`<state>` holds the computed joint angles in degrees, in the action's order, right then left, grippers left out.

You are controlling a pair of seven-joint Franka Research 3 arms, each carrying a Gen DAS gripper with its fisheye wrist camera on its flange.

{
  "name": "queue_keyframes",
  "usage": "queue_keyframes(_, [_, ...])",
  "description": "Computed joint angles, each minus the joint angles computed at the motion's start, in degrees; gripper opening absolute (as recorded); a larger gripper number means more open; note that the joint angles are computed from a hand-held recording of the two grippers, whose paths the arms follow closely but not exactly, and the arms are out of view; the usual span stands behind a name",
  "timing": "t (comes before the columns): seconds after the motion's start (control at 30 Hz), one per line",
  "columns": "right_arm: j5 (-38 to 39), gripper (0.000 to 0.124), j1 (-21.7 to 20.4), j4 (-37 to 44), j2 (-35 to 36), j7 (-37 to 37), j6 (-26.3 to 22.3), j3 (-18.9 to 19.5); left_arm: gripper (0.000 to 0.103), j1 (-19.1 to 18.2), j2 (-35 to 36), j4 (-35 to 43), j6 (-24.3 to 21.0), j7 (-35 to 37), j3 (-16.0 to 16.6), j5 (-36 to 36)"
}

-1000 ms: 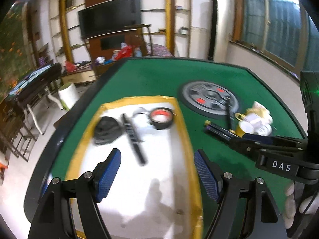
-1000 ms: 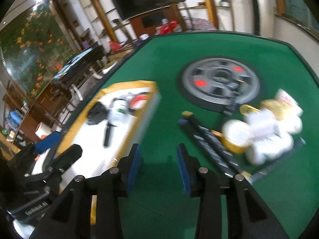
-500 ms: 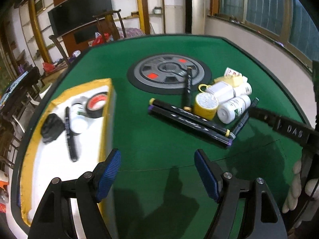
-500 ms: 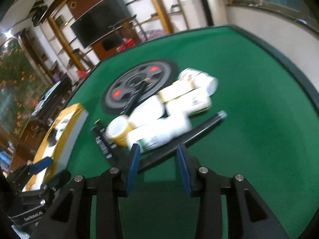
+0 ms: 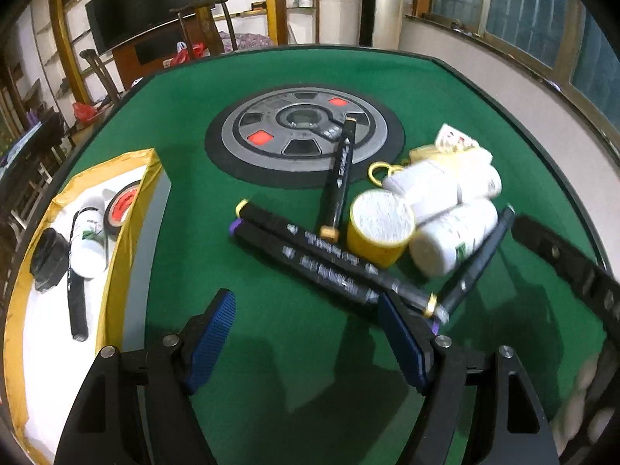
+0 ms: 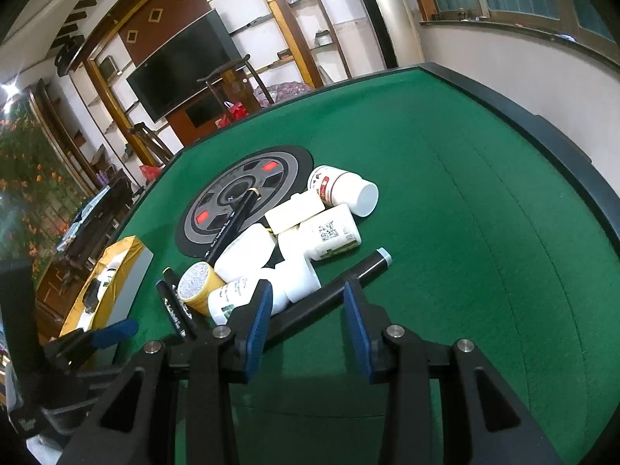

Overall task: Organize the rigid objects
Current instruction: 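Lower the left gripper around two black markers and close it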

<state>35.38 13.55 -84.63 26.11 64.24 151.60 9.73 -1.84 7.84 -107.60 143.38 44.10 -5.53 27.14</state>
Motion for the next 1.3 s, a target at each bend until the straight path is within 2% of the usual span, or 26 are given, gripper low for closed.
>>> queue_keyframes(0.23, [0.2,0.037,-0.2,0.2,0.3,1.7,-0.3,-0.4,0.079,1.5,0.5,0.0,1.8,2.2,-0.1,-7.3])
queue_keyframes(0.33, [0.2,0.037,-0.4,0.0,0.1,2.1,-0.4,-0.4,0.079,2.6,-1.9,-3.5,4.9,0.0,0.6,-9.2])
queue_keyframes(0.4, [0.3,0.038,-0.5,0.1,0.3,1.8,-0.5,-0.3,0.079,3.7,-3.3,-5.7,8.4,2.2,0.3,-14.2])
queue_keyframes(0.5, [0.3,0.038,-0.7,0.4,0.4,1.7,-1.1,-0.3,0.079,3.2,-3.1,-5.0,7.7,0.6,0.4,-12.5])
queue_keyframes(0.57, [0.5,0.038,-0.8,0.3,0.3,1.7,-1.3,-0.2,0.079,2.6,-2.0,-3.4,5.7,0.0,0.2,-10.6])
queue_keyframes(0.67, [0.4,0.038,-0.8,0.3,0.3,2.0,-1.5,-0.4,0.08,2.3,0.0,-1.6,3.9,2.5,-0.5,-12.1])
queue_keyframes(0.7, [0.3,0.038,-0.7,0.3,0.2,2.1,-1.6,-0.4,0.08,2.0,0.3,-1.7,5.1,1.8,-0.3,-11.1])
queue_keyframes(0.77, [0.3,0.038,-0.7,0.3,0.2,2.1,-1.5,-0.4,0.081,0.6,1.5,0.0,4.4,-0.6,0.2,-6.2])
queue_keyframes(0.83, [0.3,0.038,-0.8,0.4,0.3,2.0,-1.8,-0.4,0.081,0.3,3.3,2.0,4.3,0.5,0.1,-4.7])
queue_keyframes(0.87, [0.2,0.038,-0.7,0.5,0.3,2.3,-1.9,-0.5,0.081,0.2,5.0,4.0,2.3,2.5,-0.2,-5.1])
queue_keyframes(0.93, [0.2,0.038,-0.7,0.5,0.3,2.5,-2.1,-0.5,0.082,-1.0,5.7,4.8,1.4,2.1,0.6,-1.0])
queue_keyframes(1.03, [0.5,0.038,-0.9,0.1,0.0,2.7,-1.8,-0.5,0.079,0.1,3.3,1.9,1.6,5.4,-0.1,-4.0])
queue_keyframes(1.1, [0.6,0.038,-0.9,0.2,0.1,2.8,-2.0,-0.5,0.067,0.8,0.9,-0.3,0.6,8.1,-0.5,-6.5])
queue_keyframes(1.23, [0.9,0.038,-1.2,0.8,0.3,2.3,-3.5,-0.3,0.065,2.5,-3.5,-5.9,3.0,12.9,-0.8,-14.3])
queue_keyframes(1.3, [0.7,0.038,-1.1,1.1,0.4,2.4,-3.9,-0.4,0.065,3.4,-4.8,-8.1,6.0,17.7,-1.0,-22.5])
